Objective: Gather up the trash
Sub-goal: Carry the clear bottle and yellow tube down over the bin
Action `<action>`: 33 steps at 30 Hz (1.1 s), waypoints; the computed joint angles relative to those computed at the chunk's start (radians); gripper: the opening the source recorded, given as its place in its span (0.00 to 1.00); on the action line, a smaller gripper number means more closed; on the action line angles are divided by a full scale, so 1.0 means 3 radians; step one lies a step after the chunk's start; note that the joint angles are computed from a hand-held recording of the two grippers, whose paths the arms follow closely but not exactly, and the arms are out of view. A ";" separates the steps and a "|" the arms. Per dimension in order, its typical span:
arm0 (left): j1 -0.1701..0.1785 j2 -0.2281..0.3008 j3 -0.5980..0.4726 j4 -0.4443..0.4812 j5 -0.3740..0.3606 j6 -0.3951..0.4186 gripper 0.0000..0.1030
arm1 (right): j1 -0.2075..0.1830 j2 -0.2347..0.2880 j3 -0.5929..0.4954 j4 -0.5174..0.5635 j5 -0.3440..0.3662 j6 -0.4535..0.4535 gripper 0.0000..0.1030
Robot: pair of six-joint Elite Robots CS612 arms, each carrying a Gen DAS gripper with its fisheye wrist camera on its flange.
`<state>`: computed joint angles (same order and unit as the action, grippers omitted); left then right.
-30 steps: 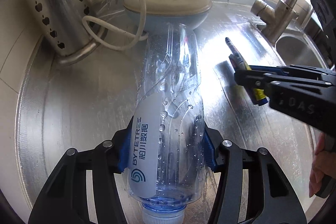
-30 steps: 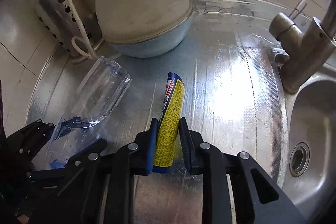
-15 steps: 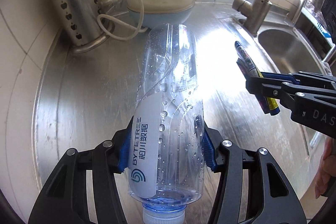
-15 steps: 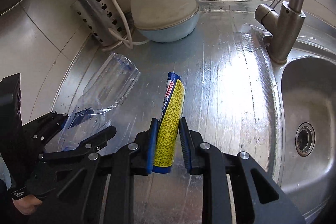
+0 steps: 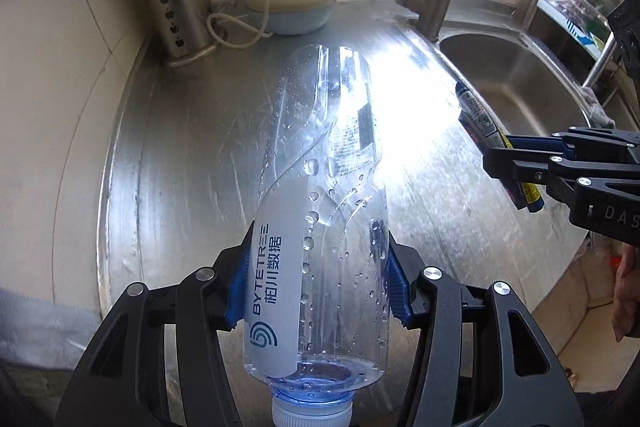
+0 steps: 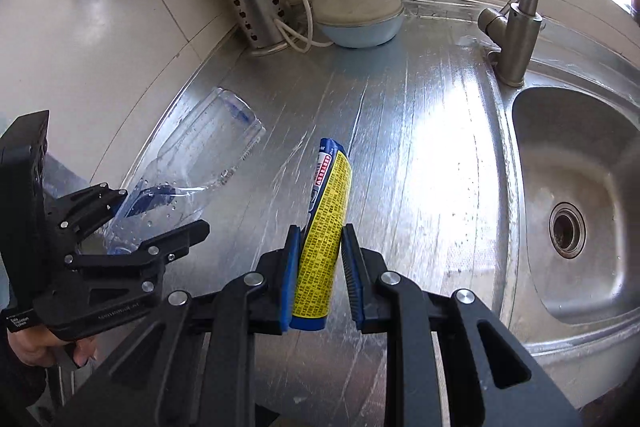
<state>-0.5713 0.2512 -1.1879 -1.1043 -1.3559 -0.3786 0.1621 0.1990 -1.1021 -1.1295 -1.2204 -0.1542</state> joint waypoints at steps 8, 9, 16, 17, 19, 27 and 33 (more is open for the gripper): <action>-0.0095 0.0133 -0.0496 0.0408 -0.0029 0.0016 0.52 | -0.0006 0.0122 -0.0512 0.0633 0.0072 -0.0192 0.20; -0.0109 0.0148 -0.0558 0.0462 -0.0033 0.0030 0.52 | -0.0006 0.0130 -0.0557 0.0702 0.0075 -0.0226 0.20; -0.0199 0.0241 -0.0928 0.0736 -0.0130 0.0211 0.52 | 0.0002 0.0206 -0.0855 0.1085 0.0078 -0.0428 0.20; -0.0211 0.0254 -0.0971 0.0763 -0.0149 0.0248 0.52 | 0.0003 0.0217 -0.0897 0.1145 0.0085 -0.0458 0.20; -0.0230 0.0281 -0.1065 0.0824 -0.0232 0.0322 0.52 | 0.0008 0.0231 -0.0959 0.1261 0.0090 -0.0518 0.20; -0.0308 0.0389 -0.1310 0.1106 -0.0470 0.0604 0.52 | 0.0041 0.0322 -0.1173 0.1643 0.0066 -0.0700 0.20; -0.0332 0.0483 -0.1371 0.1314 -0.0573 0.0710 0.52 | 0.0060 0.0432 -0.1306 0.1845 -0.0024 -0.0784 0.20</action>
